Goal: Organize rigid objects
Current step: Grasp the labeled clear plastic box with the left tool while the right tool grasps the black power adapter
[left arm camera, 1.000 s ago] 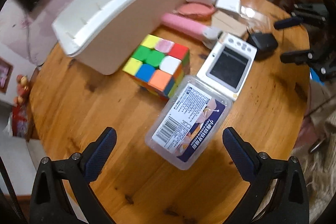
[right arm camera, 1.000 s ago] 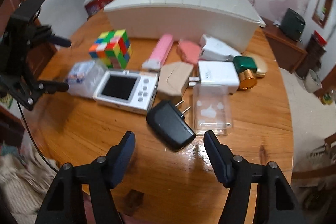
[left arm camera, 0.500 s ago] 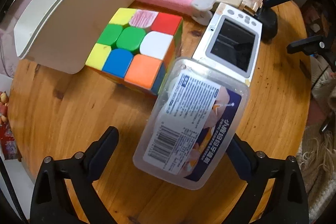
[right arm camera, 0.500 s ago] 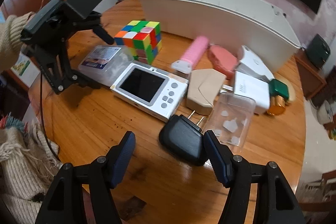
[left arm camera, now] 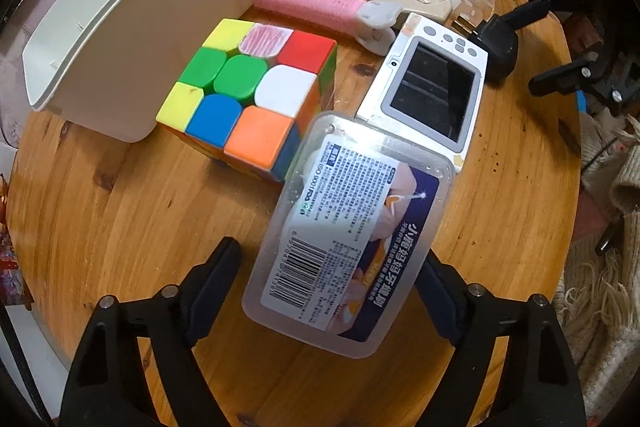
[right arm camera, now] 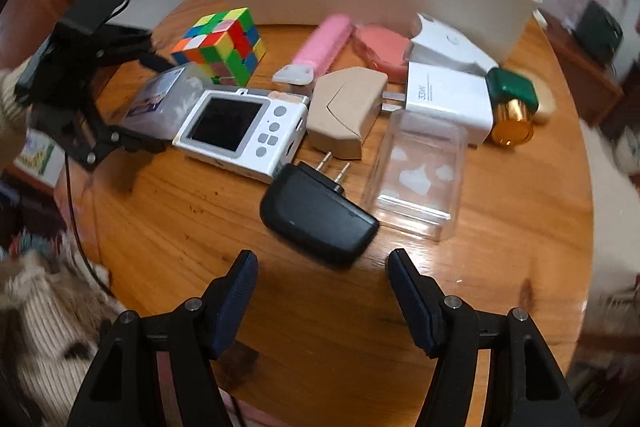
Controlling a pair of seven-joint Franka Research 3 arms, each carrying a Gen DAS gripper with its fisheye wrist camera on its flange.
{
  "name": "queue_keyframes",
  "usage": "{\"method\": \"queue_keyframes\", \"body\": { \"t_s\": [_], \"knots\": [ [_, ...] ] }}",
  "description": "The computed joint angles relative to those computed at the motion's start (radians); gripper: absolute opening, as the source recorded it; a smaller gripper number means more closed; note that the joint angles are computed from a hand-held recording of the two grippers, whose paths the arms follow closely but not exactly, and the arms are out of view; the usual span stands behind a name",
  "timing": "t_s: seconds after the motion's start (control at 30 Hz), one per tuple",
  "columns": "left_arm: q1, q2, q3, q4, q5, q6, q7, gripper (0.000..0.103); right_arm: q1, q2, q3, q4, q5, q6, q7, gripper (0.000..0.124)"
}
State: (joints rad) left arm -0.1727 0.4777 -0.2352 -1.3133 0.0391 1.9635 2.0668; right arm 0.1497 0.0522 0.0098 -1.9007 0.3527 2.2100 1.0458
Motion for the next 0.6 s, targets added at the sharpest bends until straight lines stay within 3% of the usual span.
{"method": "queue_keyframes", "body": {
  "t_s": [0.17,0.3,0.6],
  "knots": [
    [-0.010,0.003,0.006,0.007,0.016,-0.005,-0.032,0.086,0.030,-0.011,0.014,-0.034,-0.077,0.085,0.153,0.073],
    [-0.005,0.002,0.004,0.015,0.003,-0.033,-0.049,0.079,0.047,-0.006,0.018,-0.043,-0.164,0.123,0.278,0.073],
    [0.009,-0.070,0.004,-0.102,-0.010,0.031,-0.080,0.078,0.092,0.054,0.024,-0.018,-0.307,0.207,0.477,0.070]
  ]
}}
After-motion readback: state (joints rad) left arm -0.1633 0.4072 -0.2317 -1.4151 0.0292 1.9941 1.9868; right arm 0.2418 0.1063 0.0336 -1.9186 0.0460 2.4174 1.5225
